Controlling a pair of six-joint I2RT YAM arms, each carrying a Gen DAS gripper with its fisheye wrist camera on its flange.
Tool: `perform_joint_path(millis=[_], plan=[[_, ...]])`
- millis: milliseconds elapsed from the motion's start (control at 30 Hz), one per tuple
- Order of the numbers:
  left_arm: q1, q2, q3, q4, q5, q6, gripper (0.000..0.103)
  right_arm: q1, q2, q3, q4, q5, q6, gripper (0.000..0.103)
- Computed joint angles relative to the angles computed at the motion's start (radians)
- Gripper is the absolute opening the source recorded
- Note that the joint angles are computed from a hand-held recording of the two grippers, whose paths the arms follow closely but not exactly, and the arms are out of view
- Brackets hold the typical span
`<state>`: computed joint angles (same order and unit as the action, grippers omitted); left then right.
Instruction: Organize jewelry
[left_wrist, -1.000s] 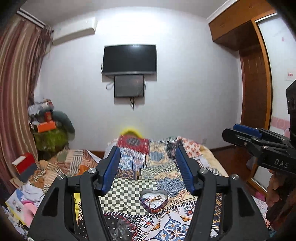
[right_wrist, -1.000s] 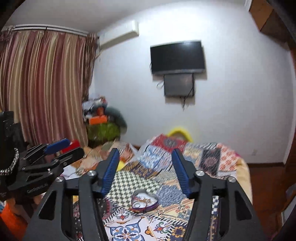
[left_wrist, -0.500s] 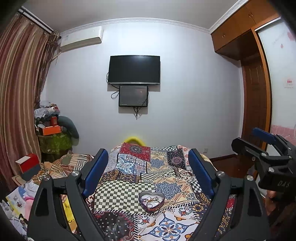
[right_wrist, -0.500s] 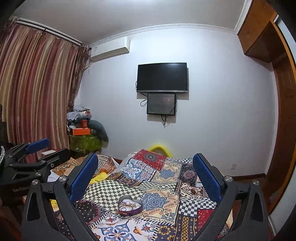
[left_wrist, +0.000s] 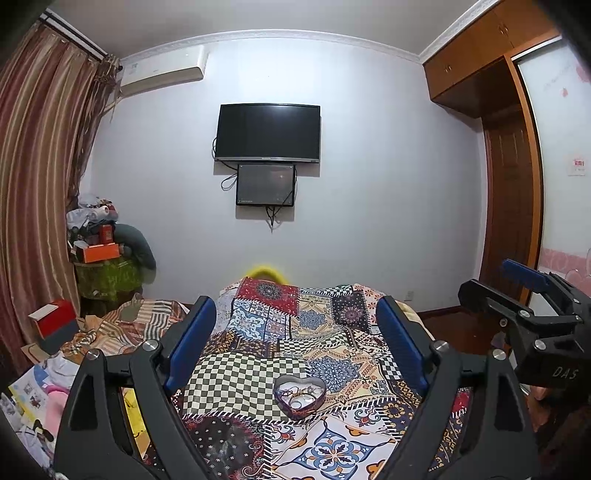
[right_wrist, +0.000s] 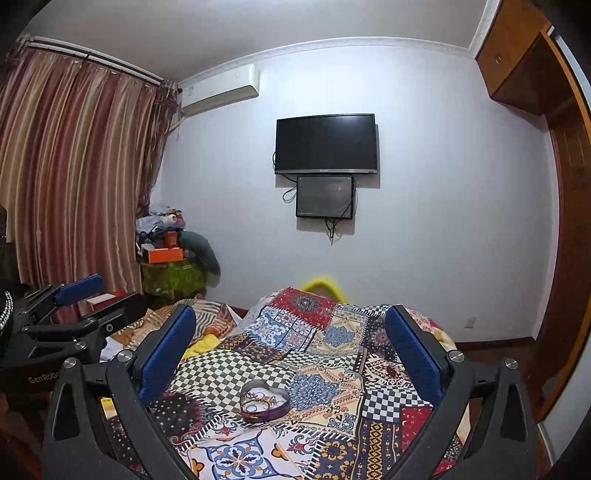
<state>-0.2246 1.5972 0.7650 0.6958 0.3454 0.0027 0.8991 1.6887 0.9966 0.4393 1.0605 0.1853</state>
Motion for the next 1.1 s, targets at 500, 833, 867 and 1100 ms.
perform_joint_path(millis=[500,833,867,1100], plan=[[0.006,0.027,0.015,0.001,0.008,-0.001,0.088,0.003,-0.011,-0.003,-0.059,-0.013,0.063,0.102],[0.012,0.041,0.025,-0.009,0.026,-0.008,0.089,0.003,-0.014,0.003,-0.079,-0.018,0.078,0.102],[0.011,0.040,0.024,-0.009,0.022,-0.007,0.089,0.004,-0.015,0.003,-0.079,-0.015,0.078,0.102],[0.009,0.042,0.019,-0.011,0.017,0.001,0.089,0.001,-0.018,0.000,-0.084,-0.018,0.085,0.102]])
